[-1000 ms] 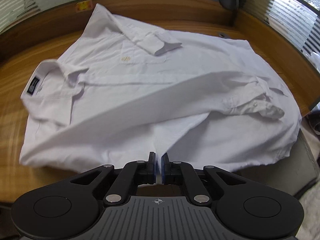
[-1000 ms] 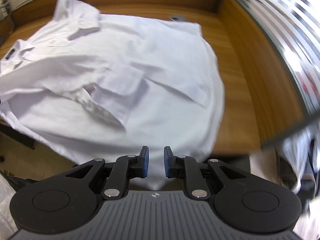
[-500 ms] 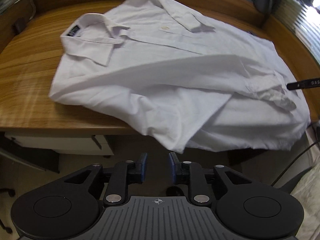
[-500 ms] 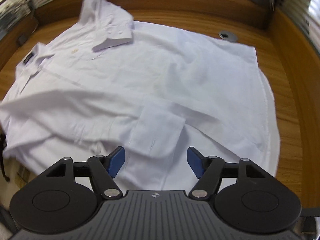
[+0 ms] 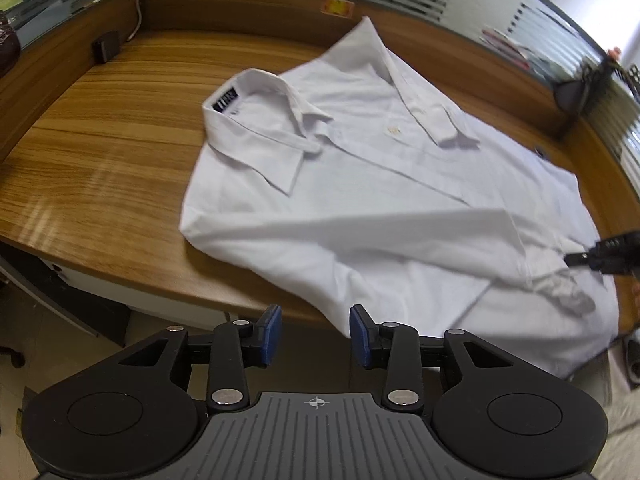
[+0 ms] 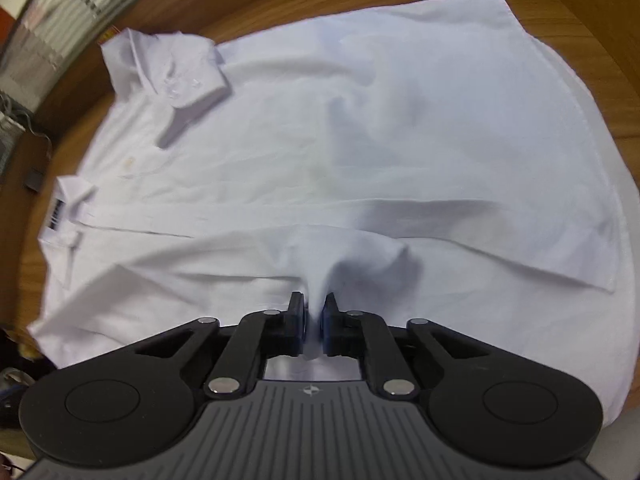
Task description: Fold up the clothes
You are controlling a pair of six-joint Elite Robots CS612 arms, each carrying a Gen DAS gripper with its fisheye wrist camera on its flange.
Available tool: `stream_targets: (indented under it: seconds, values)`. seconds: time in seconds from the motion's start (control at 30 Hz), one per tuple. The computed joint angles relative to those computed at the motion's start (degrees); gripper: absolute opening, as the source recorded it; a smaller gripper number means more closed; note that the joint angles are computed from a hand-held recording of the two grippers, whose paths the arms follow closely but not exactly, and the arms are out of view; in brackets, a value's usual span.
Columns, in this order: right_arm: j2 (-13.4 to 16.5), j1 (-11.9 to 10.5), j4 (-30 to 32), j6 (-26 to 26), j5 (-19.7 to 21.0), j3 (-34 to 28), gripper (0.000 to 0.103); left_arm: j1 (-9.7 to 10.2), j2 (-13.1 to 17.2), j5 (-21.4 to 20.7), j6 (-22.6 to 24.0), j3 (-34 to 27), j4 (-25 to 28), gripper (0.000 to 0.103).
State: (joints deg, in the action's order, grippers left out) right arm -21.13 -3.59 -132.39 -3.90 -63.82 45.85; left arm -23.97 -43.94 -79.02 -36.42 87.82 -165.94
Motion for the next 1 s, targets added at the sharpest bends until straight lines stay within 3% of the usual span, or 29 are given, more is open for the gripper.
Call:
stream_targets:
  seconds: [0.23, 0.37, 0.7, 0.87, 1.0]
  values:
    - [-4.85, 0.59, -4.5, 1.28, 6.56, 7.2, 0.007, 2.38, 0.65, -1.77, 5.28, -1.4, -0.47, 0.048]
    - [-8.32, 1.59, -7.09, 2.16, 9.05, 12.79, 0.007, 4.01, 1.41, -4.04, 11.2, -2.4, -0.95, 0.057]
    - [-16.28, 5.7, -13.06, 2.92, 11.06, 26.92, 0.007, 7.42, 4.71, -14.2, 34.37, -7.15, 0.43, 0.065]
    - [-20.44, 7.71, -20.59, 7.97, 9.29, 35.0, 0.007, 7.91, 7.25, -20.64, 48.19, -10.55, 1.7, 0.065]
    - [-24.12, 8.79, -28.45, 14.27, 7.55, 42.06, 0.007, 7.39, 9.01, -24.44, 56.58, -12.54, 1.91, 0.064]
